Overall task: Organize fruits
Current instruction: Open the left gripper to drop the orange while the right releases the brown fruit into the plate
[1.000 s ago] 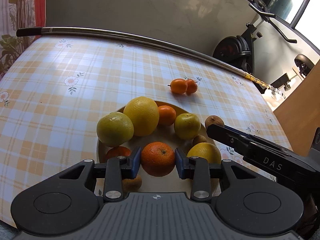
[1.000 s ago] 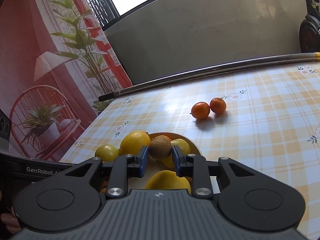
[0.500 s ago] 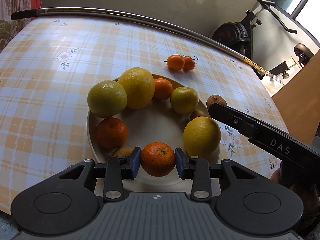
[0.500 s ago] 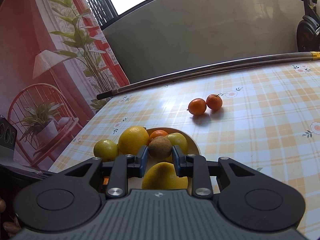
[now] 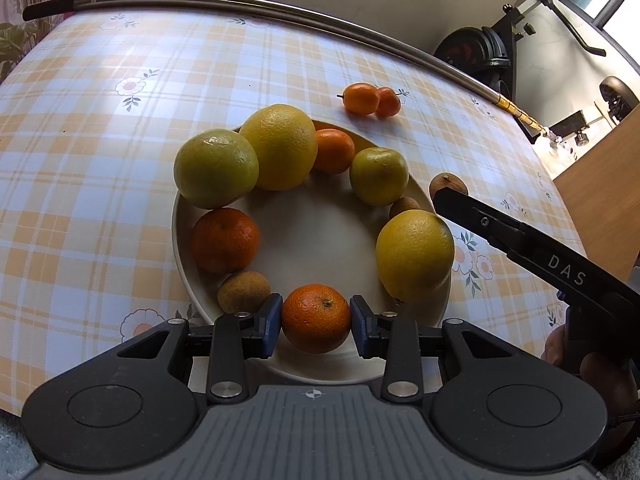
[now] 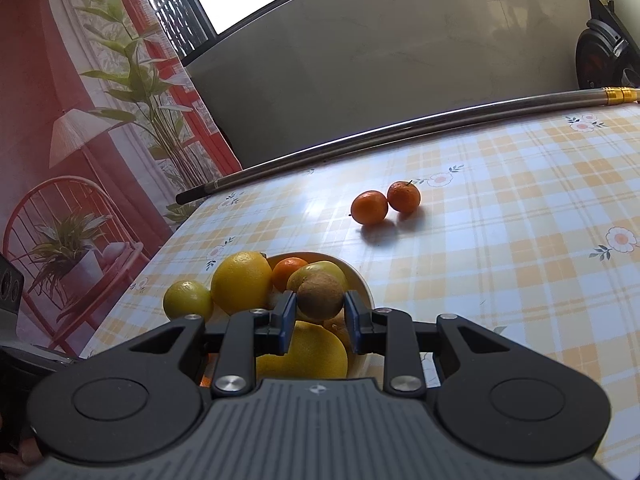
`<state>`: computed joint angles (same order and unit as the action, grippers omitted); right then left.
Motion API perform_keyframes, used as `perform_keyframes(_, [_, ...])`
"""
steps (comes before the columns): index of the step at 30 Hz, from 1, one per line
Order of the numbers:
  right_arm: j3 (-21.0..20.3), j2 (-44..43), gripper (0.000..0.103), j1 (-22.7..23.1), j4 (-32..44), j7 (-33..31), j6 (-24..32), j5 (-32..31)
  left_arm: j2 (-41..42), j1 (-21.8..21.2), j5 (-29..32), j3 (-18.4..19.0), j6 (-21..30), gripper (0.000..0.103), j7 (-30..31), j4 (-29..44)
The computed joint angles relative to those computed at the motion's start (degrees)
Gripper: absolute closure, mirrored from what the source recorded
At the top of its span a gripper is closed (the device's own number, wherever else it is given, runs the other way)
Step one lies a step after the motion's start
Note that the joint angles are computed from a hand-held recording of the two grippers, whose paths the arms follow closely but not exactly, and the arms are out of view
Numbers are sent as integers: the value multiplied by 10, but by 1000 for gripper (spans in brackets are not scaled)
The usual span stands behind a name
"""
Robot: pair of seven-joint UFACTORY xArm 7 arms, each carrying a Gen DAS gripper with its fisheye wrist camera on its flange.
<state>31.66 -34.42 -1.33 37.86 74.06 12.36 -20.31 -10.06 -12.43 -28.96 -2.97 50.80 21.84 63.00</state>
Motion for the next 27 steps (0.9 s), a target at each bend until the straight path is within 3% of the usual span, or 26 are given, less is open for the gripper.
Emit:
perform_keyframes(17, [8,17,74,-4,12,4,-7,-8,1,2,4,-1,11,64,-19,2])
perform_keyframes(27, [9,12,72,-4,9,10,-9,-9,-11,-2,-10,2,-2,58,-6,-6])
